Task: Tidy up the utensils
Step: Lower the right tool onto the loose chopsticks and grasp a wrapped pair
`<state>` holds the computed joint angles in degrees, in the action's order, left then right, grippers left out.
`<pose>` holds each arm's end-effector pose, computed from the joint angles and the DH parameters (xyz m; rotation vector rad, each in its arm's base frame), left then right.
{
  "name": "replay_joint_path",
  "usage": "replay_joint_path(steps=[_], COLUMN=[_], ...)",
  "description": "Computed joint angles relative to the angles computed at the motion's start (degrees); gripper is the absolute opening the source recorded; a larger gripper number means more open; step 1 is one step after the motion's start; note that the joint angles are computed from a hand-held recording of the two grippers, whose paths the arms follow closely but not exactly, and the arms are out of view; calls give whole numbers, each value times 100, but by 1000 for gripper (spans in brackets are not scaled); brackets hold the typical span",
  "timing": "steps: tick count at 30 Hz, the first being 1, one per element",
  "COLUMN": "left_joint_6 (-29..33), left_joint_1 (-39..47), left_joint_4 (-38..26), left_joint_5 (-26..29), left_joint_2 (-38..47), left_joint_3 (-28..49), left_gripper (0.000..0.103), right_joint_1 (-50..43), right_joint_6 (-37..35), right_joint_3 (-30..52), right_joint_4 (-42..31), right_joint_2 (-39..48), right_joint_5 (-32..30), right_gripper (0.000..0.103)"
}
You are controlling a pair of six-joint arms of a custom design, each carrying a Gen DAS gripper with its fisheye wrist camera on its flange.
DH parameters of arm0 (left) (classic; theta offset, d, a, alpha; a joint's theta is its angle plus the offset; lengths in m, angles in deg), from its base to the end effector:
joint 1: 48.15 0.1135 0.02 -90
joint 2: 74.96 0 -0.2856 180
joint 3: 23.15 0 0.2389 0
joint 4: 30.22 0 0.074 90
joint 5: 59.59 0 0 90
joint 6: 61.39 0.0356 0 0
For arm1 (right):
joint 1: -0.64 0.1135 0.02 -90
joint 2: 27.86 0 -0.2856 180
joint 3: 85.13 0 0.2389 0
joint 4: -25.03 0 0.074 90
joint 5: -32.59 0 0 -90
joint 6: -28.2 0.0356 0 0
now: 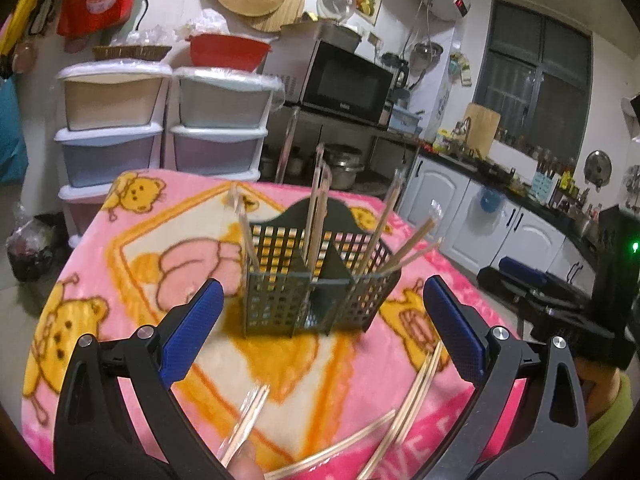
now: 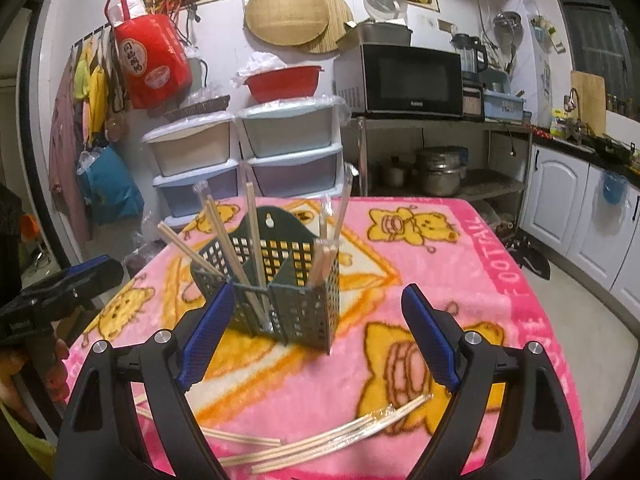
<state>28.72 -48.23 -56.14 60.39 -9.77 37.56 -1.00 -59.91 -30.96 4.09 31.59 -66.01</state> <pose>0.2287 -0.0181 0.3010 0.3170 2.0444 -0.5473 0.2107 -0.0007 0.2892 -0.0323 2.0261 0.1549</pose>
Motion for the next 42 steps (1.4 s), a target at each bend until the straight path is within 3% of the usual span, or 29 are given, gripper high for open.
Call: replay_joint_path(steps=[24, 34, 42], left_joint_6=[925, 1475, 1720], left_joint_1=[-943, -1437, -1507], left_joint_4=[14, -84, -142], left_joint_5=[-669, -1033, -1081], left_joint_2=[413, 834, 1187], left_joint_3=[-838, -979, -956], left_gripper=[92, 71, 58], right_joint_1=[-913, -1254, -1765], right_joint_6=[-303, -429, -271], right_joint_3=[-882, -1050, -876], right_joint_4=[73, 134, 355], right_joint_2=[210, 560, 1583], right_joint_5=[-394, -580, -900], right_gripper=[81, 79, 61])
